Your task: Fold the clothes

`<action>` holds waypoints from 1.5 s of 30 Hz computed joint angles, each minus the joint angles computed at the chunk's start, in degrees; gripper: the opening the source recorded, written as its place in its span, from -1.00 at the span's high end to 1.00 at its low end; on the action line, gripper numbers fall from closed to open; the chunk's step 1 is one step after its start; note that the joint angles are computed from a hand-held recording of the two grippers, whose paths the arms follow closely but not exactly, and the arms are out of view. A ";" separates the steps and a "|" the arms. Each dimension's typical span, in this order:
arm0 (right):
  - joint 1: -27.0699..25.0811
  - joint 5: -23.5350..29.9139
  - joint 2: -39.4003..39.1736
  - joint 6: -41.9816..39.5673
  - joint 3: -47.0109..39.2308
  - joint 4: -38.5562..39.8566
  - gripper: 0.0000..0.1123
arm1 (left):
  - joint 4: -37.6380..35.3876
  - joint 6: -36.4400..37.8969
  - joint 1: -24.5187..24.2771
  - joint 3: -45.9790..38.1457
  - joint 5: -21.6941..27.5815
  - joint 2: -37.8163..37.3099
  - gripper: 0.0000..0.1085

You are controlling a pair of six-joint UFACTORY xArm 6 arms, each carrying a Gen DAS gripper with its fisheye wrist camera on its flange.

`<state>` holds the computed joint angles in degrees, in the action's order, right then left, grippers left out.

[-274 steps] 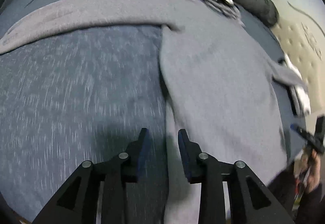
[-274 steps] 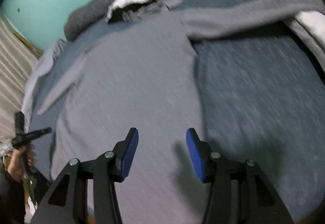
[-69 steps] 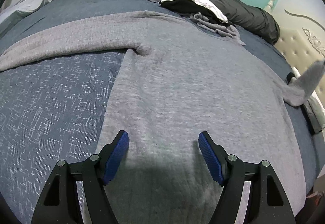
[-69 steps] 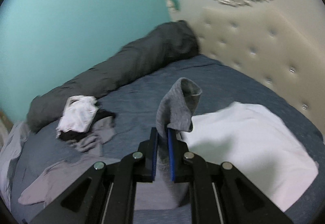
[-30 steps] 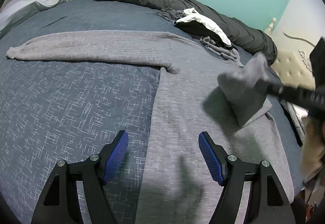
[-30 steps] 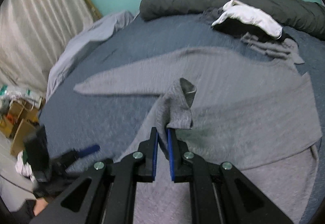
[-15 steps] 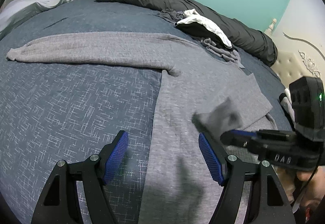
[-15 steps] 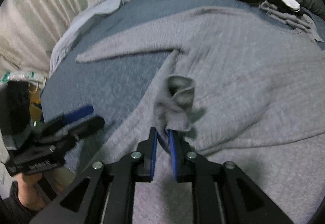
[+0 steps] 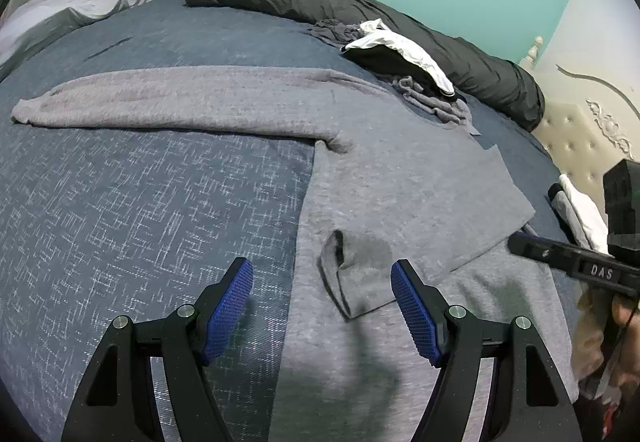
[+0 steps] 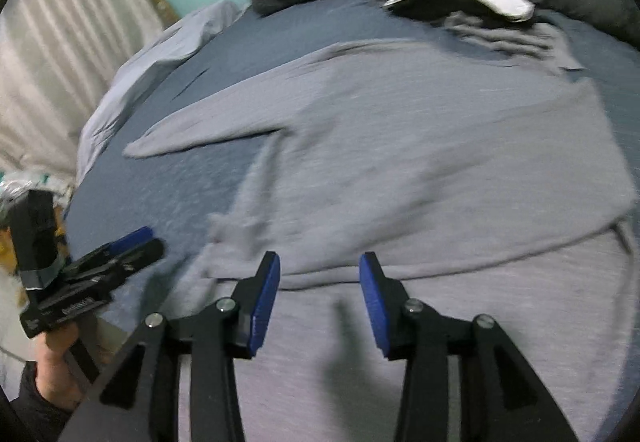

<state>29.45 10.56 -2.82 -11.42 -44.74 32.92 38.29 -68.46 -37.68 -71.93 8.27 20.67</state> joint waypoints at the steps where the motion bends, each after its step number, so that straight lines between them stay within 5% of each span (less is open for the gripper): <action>1: -1.37 -0.46 -1.11 1.68 1.32 -2.43 0.26 | -0.47 0.67 -0.16 -0.32 -0.10 0.30 -0.39; 10: -21.86 0.94 -9.29 23.71 8.65 -32.80 0.25 | -10.25 12.51 -2.42 -6.64 2.03 5.41 -0.39; 15: -29.31 2.92 -8.07 26.43 8.06 -38.72 0.25 | -14.05 17.02 -3.14 -11.53 4.32 9.00 -0.39; 29: -29.32 2.70 8.09 23.34 -2.87 -41.37 0.25 | -23.91 25.43 -3.86 -21.71 11.53 18.04 -0.39; 35: -30.37 3.06 14.54 33.47 -9.21 -52.72 0.26 | -24.51 26.08 -3.86 -23.43 12.71 19.45 -0.39; 38: -32.13 2.74 15.59 38.77 -10.32 -55.57 0.69 | -24.99 26.34 -3.87 -23.93 13.02 19.99 -0.39; 43: -35.43 -0.77 14.30 38.77 -7.83 -54.77 0.75 | -24.55 26.28 -4.02 -24.77 13.78 20.54 -0.40; 45: -36.73 0.02 14.29 42.04 -7.99 -56.75 0.94 | -24.42 26.15 -4.04 -24.56 13.65 20.45 -0.40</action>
